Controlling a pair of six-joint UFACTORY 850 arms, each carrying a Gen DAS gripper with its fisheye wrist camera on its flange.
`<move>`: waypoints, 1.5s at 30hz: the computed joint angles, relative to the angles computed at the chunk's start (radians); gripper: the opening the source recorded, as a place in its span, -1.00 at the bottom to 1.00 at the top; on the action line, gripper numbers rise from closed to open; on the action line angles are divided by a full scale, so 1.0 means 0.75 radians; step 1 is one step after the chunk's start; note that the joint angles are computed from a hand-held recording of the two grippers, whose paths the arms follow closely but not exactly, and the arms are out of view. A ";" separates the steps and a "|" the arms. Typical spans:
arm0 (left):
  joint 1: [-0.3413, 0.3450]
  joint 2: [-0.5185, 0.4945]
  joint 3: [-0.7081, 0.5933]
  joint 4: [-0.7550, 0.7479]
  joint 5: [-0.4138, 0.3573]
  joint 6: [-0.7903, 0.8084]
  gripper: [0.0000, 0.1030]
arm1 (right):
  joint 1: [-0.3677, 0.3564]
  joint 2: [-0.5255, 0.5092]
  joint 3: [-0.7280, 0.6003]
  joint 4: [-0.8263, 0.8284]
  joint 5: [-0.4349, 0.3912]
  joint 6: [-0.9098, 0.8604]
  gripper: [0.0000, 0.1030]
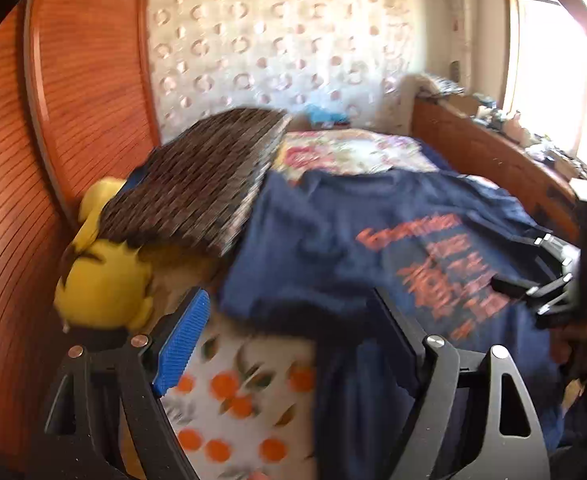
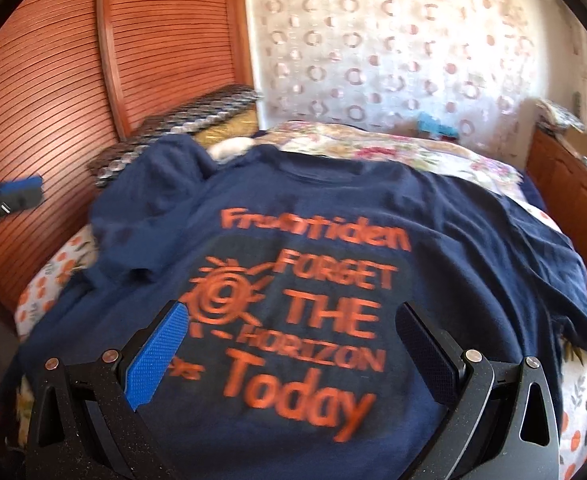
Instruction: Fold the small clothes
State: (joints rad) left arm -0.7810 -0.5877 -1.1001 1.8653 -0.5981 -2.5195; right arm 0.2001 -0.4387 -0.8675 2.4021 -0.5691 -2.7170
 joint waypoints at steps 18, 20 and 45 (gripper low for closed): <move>0.025 0.123 0.302 0.135 -0.083 -0.369 0.58 | 0.323 -0.300 -0.511 -0.899 0.138 0.717 0.06; 0.029 0.129 0.318 0.156 -0.084 -0.399 0.58 | 0.352 -0.344 -0.572 -0.982 0.181 0.791 -0.09; 0.009 -0.039 0.083 0.268 0.053 -0.356 0.58 | 0.156 -0.358 -0.488 0.141 0.214 0.009 -0.92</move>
